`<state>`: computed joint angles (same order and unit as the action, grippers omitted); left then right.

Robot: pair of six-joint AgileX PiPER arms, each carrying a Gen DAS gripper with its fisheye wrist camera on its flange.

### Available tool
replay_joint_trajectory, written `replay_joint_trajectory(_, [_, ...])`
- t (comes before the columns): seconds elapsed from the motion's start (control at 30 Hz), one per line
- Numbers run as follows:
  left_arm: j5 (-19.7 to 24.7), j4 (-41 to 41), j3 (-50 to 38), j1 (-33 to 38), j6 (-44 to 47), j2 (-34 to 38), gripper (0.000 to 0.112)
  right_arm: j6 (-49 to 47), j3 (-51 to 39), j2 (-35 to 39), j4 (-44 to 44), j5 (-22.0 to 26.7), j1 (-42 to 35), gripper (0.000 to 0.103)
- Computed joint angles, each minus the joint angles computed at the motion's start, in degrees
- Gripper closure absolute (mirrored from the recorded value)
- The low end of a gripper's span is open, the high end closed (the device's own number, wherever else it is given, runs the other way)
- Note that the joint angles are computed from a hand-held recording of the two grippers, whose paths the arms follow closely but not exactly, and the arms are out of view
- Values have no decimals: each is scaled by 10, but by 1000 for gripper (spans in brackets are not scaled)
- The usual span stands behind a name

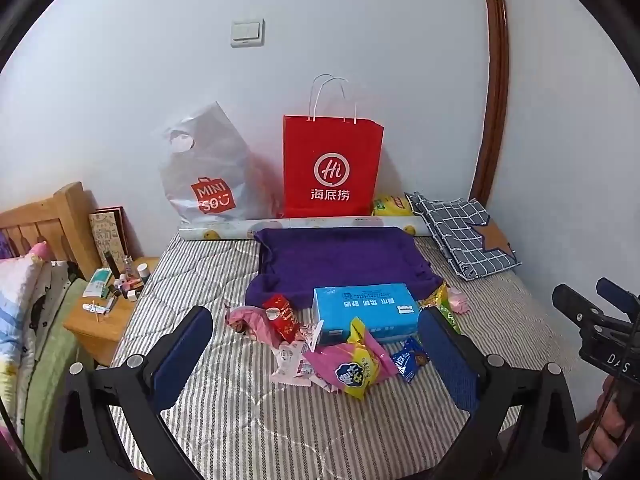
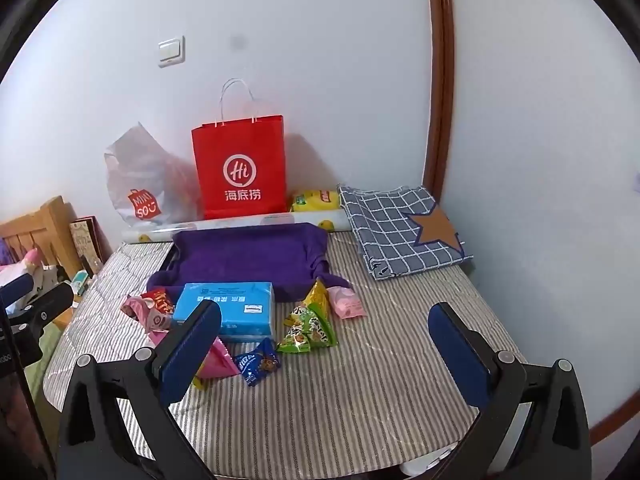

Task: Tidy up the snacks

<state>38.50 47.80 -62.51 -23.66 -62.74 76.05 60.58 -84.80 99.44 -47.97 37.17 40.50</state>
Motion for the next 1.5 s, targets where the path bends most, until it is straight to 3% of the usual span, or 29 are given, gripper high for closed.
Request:
replay_joint_trajectory(0.67, [-10, 13, 23, -2, -23, -14, 9, 17, 10, -2, -24, -8, 14, 1])
replay_joint_trajectory(1.5, [8, 20, 19, -10, -23, -21, 9, 22, 12, -1, -28, -10, 19, 1])
